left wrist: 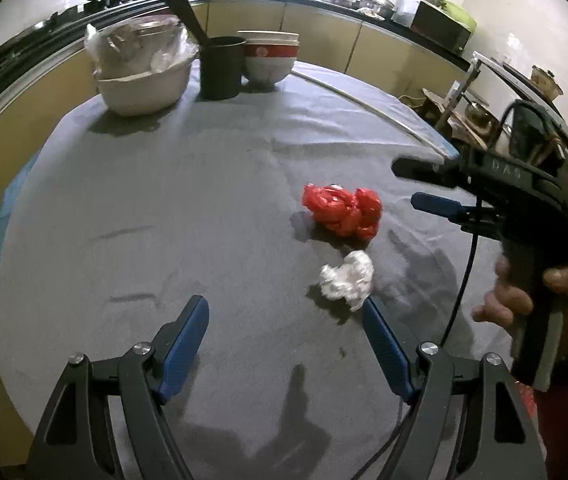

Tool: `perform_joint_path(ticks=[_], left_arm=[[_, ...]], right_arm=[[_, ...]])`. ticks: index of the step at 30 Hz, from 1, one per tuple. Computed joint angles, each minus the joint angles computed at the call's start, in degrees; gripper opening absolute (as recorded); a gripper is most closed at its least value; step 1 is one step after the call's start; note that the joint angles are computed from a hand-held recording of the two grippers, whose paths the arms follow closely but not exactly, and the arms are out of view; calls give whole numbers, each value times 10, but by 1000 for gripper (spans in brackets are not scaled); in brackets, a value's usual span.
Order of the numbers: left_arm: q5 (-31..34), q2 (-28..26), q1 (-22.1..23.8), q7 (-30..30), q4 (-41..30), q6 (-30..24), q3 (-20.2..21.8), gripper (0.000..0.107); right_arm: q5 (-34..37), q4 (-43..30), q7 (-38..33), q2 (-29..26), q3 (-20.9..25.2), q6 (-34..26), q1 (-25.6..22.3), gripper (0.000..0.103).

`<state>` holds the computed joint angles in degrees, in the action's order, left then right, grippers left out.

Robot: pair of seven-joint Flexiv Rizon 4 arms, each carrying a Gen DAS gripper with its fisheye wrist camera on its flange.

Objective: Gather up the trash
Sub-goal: 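Grasp the red plastic bag with the right tool, then grasp the white tissue with the left tool while the right tool lifts the red bag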

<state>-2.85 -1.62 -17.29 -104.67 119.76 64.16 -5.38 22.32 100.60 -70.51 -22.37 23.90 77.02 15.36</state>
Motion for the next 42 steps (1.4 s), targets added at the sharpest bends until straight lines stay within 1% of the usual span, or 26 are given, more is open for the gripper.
perform_joint_path(ticks=[1,3,5,8,9,10,11,12,14,16,18,20,23,27,28,29,30,32,33,35,37,39,40,41,42], left_arm=[[5,3,1,-3,2,-2,2,79],[4,10,4,-3,11,-1,5,79],[-7,12,7,5,17,2,7,79],[-13,15,9,9,24,5,7,79],[-18,16,10,16,26,9,7,79],[-18,17,10,17,28,11,6,79],[-18,17,10,19,29,13,6,79],[-23,17,10,24,30,16,5,79],[-31,14,9,32,31,20,3,79],[-31,9,8,35,26,19,1,79],[-40,1,5,43,21,22,-3,79],[-57,-8,0,64,18,33,-8,79],[-77,-39,-8,102,-4,36,-20,79],[-74,-81,-19,127,-40,42,-28,79],[-65,-90,-23,130,-49,40,-28,79],[-54,-97,-27,130,-59,35,-24,79],[-39,-106,-31,130,-69,33,-21,79],[-53,-115,-29,154,-69,43,-29,79],[-57,-118,-30,154,-70,43,-29,79],[-74,-123,-29,159,-68,48,-32,79],[-104,-126,-22,187,-57,69,-45,70],[-95,-132,-29,184,-63,54,-37,41],[-99,-135,-28,189,-64,47,-39,33],[-90,-139,-33,181,-67,47,-32,25],[-71,-140,-41,164,-68,56,-21,21]], right_arm=[[3,-6,-10,-9,5,8,0,77],[-12,-15,-7,-19,-2,4,10,77],[-23,-34,-14,-36,3,-20,10,76],[-50,-47,4,-49,-15,-61,28,73],[-56,-48,8,-51,-19,-68,33,68],[-65,-47,10,-53,-24,-73,39,51],[-74,-47,9,-54,-27,-83,42,48],[-71,-47,-4,-57,-20,-82,38,48],[-77,-33,-8,-52,-26,-64,44,44],[-85,-16,10,-43,-38,-38,52,43],[-88,-5,18,-38,-39,-20,49,43],[-95,26,42,-17,-52,12,52,43],[-98,79,79,17,-59,53,46,43],[-69,148,95,69,-30,96,8,43],[-73,158,105,77,-35,101,11,43],[-68,183,113,96,-34,114,9,43],[-57,196,113,108,-24,119,0,43],[-26,221,108,135,-6,130,-14,43],[-9,233,102,148,1,133,-18,43],[-3,260,112,174,-9,141,-4,43],[3,283,119,195,-18,149,12,43],[19,292,118,206,-25,157,27,43],[28,295,115,210,-29,158,34,43],[27,302,119,216,-34,162,42,43],[-7,318,151,221,-43,172,50,43]])
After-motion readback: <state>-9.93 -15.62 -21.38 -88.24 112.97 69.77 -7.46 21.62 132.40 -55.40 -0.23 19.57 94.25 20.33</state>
